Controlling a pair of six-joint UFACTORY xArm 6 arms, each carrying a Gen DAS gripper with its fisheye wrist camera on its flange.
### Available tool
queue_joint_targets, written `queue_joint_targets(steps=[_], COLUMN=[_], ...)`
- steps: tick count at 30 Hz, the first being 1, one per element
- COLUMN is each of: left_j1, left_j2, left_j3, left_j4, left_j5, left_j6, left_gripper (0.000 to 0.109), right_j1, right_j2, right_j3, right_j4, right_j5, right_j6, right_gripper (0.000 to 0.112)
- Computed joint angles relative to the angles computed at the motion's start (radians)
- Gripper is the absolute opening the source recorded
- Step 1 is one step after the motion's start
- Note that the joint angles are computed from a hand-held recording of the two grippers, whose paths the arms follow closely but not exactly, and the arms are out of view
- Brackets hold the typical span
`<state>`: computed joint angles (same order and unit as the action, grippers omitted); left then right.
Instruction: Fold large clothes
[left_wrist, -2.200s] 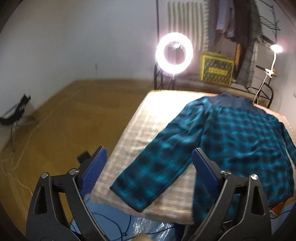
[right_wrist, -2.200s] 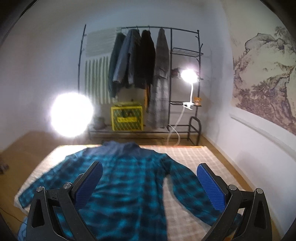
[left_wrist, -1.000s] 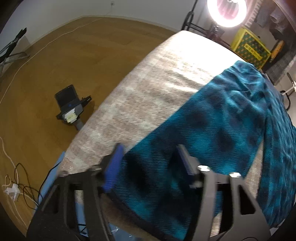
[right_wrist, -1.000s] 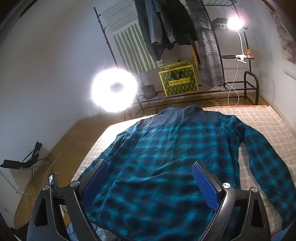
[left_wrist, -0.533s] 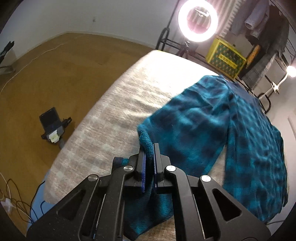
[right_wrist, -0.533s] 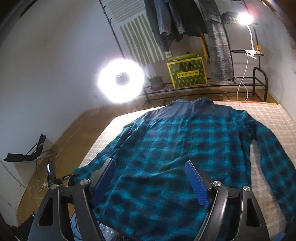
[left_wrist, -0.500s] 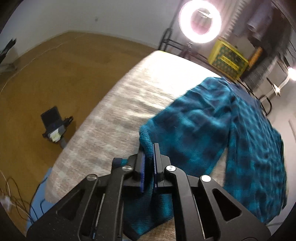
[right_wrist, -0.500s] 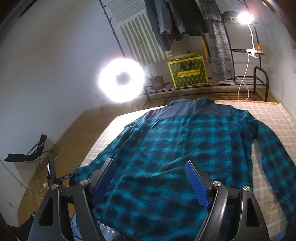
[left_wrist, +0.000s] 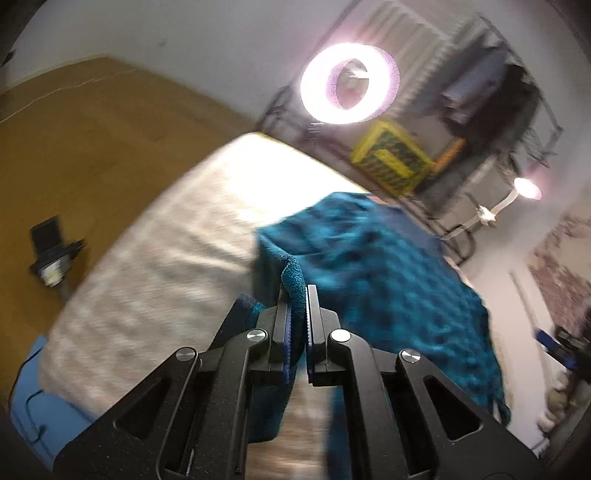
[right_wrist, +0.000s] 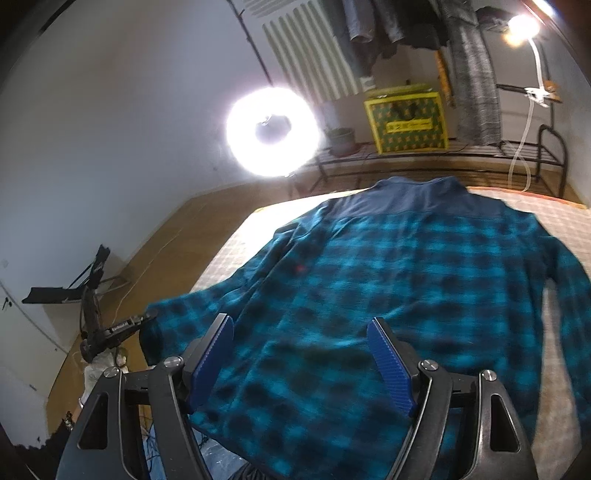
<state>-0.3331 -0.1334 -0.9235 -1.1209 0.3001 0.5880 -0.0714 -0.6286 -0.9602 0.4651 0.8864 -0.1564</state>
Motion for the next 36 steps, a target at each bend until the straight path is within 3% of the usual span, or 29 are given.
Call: queue_joint_targets(steps=[4,11,19,26,30,31,32,34,36], left_j1=[-0.099,-0.291,-0.309,-0.307,-0.324,-0.327,-0.330,-0.333,-0.336], left_j2=[-0.033,-0.038,-0.070,-0.130,-0.137,-0.140,-0.141,-0.136,-0.139], left_j3=[-0.041,-0.055,0.021,0.071,0.078,0.082,0.086,0.090,0.099], left_j4=[-0.029,0.170,0.280,0.342,0.390,0.403,0.423,0.439,0.452], left_j5=[0.025,0.089,0.146,0.129,0.117,0.115,0.112,0.109,0.109], left_j6=[0.060,0.059,-0.056,-0.129,-0.173,-0.181,-0.192,-0.192,-0.187], left_gripper=[0.004,0.004,0.003,0.003,0.003,0.003,0.003,0.003,0.003], right_j1=[-0.009,-0.039,-0.010,0.054,0.091,0.101,0.112,0.123,0.121], right_j2=[0.102,0.336,0.682,1.024,1.137,1.153,1.170,1.193,1.174], right_j3=[-0.048,-0.189,-0.487,-0.811,-0.932,-0.953,-0.977,-1.014,-1.001], right_j4=[0.088,0.224,0.284,0.311,0.293,0.273,0.248,0.207,0.192], right_j5=[0.020,0.071,0.134,0.181,0.201,0.205,0.208,0.227,0.221], right_j6=[-0.062,-0.153,-0.195,-0.099,-0.054,-0.047,-0.037,-0.009,-0.002], right_gripper=[0.061,0.055,0.055,0.055,0.055,0.051,0.032,0.009,0.002])
